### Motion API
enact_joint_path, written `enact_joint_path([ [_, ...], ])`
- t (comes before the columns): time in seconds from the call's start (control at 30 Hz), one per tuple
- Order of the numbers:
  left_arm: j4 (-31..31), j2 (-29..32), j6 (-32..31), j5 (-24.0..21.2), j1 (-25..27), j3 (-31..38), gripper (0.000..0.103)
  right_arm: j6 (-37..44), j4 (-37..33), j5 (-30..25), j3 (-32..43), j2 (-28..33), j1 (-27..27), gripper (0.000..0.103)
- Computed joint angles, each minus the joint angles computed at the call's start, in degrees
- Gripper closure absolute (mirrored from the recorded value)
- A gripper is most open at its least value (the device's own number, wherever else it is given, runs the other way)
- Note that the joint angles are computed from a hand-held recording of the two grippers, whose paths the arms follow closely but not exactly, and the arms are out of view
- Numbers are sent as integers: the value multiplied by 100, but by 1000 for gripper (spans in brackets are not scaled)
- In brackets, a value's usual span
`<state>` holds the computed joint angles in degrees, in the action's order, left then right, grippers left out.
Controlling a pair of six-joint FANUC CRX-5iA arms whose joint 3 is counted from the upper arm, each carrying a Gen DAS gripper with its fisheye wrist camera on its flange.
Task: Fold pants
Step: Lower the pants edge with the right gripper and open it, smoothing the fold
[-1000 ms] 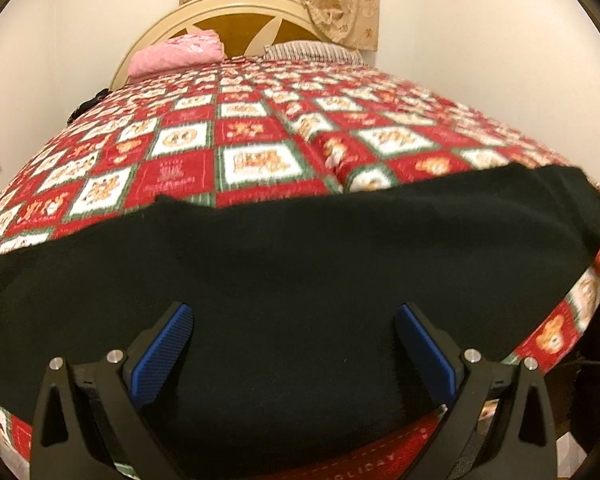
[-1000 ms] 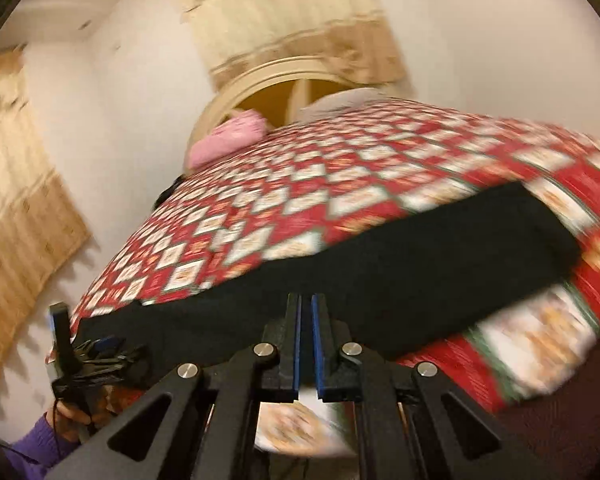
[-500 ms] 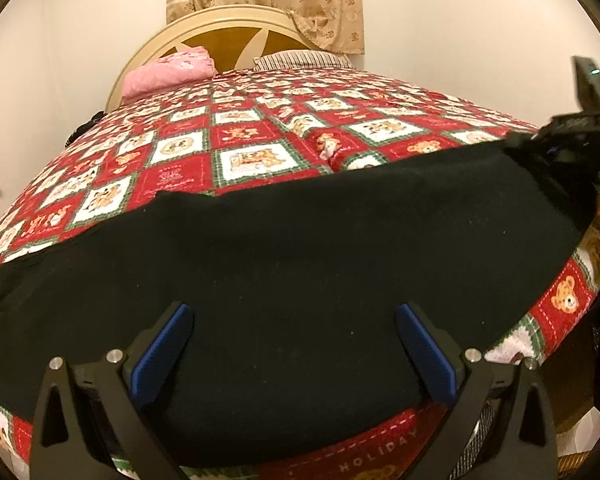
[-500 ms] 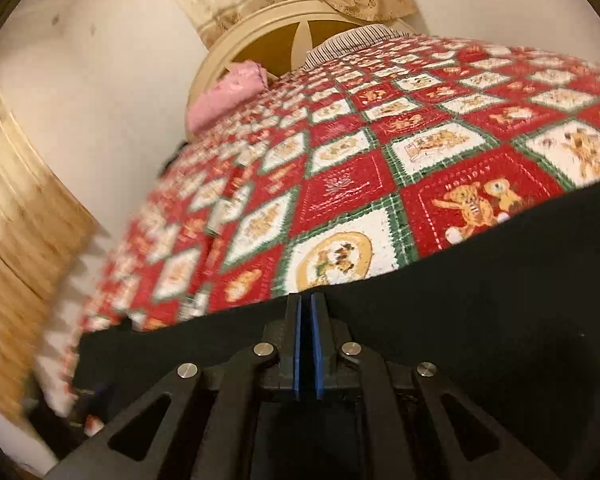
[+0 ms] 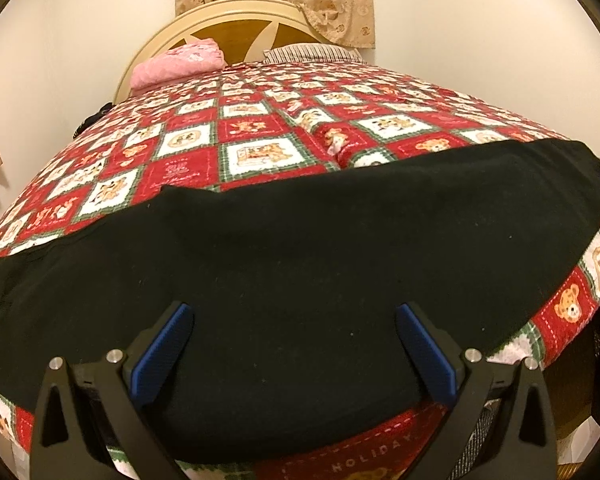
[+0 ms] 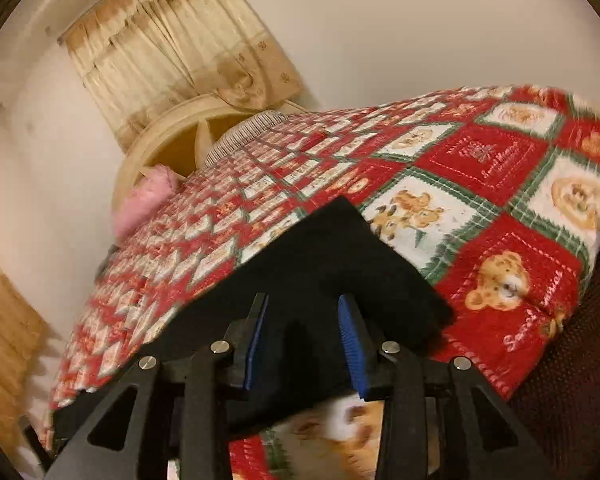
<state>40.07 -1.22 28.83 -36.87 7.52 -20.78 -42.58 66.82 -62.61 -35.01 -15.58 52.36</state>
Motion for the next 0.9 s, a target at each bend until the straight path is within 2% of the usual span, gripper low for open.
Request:
enact_joint_path([
  [0.07, -44, -5, 63, 1, -1, 8, 0, -20, -44, -377, 22, -28, 137, 66],
  [0.13, -30, -10, 66, 20, -5, -5, 0, -115, 130, -1002, 66, -17, 324, 65],
  [0.2, -19, -17, 71, 54, -14, -25, 0, -161, 102, -1516, 139, 2, 501, 49],
  [0.23, -19, -18, 75, 62, -18, -28, 0, -191, 3, -1874, 221, 67, 624, 35],
  [0.27, -9, -27, 68, 63, -15, -39, 0, -234, -37, -2080, 253, 111, 712, 29],
  [0.3, -9, -27, 68, 63, -15, -39, 0, -285, -74, -2256, 269, 163, 788, 29],
  [0.4, 16, -31, 50, 60, -13, -49, 0, -73, -325, -1933, 210, 37, 756, 29],
  [0.47, 37, -31, 34, 60, -9, -55, 0, 255, -695, -1856, 440, 245, 647, 29],
  [0.6, 110, -34, -32, 80, -6, -85, 0, 1103, -1025, -2300, 1006, 876, 616, 29],
  [0.63, 109, -34, -28, 83, -9, -83, 0, 1240, -1056, -2327, 1062, 932, 637, 32],
  [0.67, 99, -33, -14, 83, -13, -78, 0, 1348, -1063, -2304, 1107, 982, 636, 46],
  [0.77, 111, -33, -27, 72, -6, -80, 0, 1346, -1127, -2361, 1147, 1027, 606, 67],
  [0.9, 35, -16, 40, -133, 63, 32, 0, 983, -1072, -2310, 956, 845, 642, 88],
])
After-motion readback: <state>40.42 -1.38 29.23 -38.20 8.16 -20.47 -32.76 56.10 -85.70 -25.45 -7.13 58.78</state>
